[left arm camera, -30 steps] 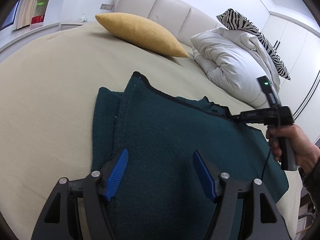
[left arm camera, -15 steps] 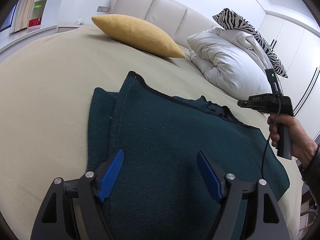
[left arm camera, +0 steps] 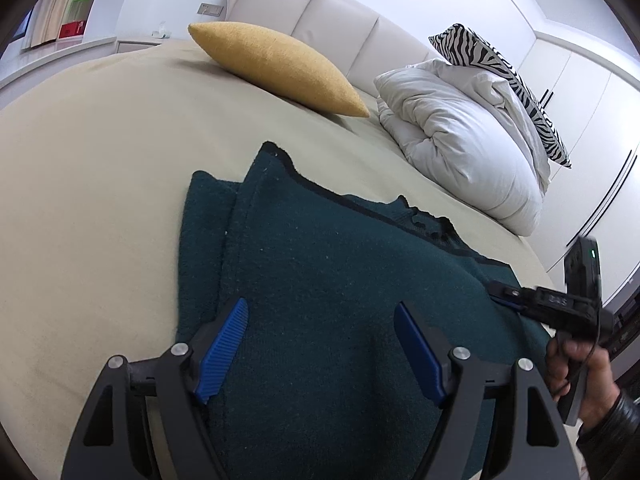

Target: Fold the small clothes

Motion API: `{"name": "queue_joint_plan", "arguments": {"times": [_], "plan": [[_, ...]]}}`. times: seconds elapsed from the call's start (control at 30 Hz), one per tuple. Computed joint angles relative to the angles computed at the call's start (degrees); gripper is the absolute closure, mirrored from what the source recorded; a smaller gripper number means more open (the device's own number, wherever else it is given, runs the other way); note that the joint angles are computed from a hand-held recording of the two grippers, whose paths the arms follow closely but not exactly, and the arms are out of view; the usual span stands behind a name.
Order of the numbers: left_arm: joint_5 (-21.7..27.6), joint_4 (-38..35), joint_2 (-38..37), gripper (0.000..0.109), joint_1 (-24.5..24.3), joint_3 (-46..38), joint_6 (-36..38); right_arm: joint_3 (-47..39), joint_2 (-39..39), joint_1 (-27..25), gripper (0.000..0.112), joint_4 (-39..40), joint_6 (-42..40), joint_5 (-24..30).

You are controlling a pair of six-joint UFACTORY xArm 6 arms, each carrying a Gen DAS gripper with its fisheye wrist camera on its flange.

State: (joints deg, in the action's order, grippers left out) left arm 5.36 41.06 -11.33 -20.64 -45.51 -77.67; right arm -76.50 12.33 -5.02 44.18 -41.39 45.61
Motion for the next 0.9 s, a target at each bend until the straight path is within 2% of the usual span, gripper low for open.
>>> {"name": "queue_joint_plan", "arguments": {"times": [0.03,0.07,0.1,0.17,0.23,0.3,0.4,0.5,0.6,0.7,0.9], "plan": [[0.28,-1.81,-0.48,0.033,-0.19,0.40,1.50,0.65,-0.28,-2.54,0.090,4.45,-2.26,2.17],[0.98,-3.67,-1.46,0.035,-0.49,1.03,2.74,1.64,-0.78,-4.32,0.087,6.50,-2.24,1.94],[1.62,-5.00,-3.20,0.035,-0.69,2.14,3.09,3.83,-2.45,-6.56,0.087,6.15,-0.27,-0.69],[6.45,-3.80,-6.55,0.035,-1.52,3.18,-0.73,5.89,-4.34,-9.37,0.082,6.92,1.17,-4.11],[6.61,-2.90,-9.32,0.035,-1.59,5.05,-2.98,8.51,-7.05,-11.95,0.079,4.43,3.38,-7.43],[9.90,-0.44,-11.99,0.034,-2.86,5.89,-5.03,11.33,-10.46,-14.87,0.078,5.91,-0.04,-7.28],[14.97,-0.93,-12.55,0.035,-5.90,5.43,-2.44,15.85,-14.98,-17.60,0.070,4.25,-2.70,-7.81],[16.95,-2.62,-12.01,0.036,-7.98,5.52,-1.24,19.57,-17.98,-20.77,0.070,4.96,-5.70,-6.37],[18.16,-3.13,-12.57,0.041,-8.91,6.30,-2.61,20.31,-17.69,-22.45,0.070,4.75,-6.08,-4.14],[20.19,-3.64,-12.85,0.046,-9.77,6.37,-1.41,21.27,-17.84,-21.89,0.070,5.49,-8.95,-3.92],[21.43,-6.37,-14.40,0.062,-10.22,7.65,1.21,24.47,-19.46,-18.98,0.073,0.28,-7.49,-7.93]]}}
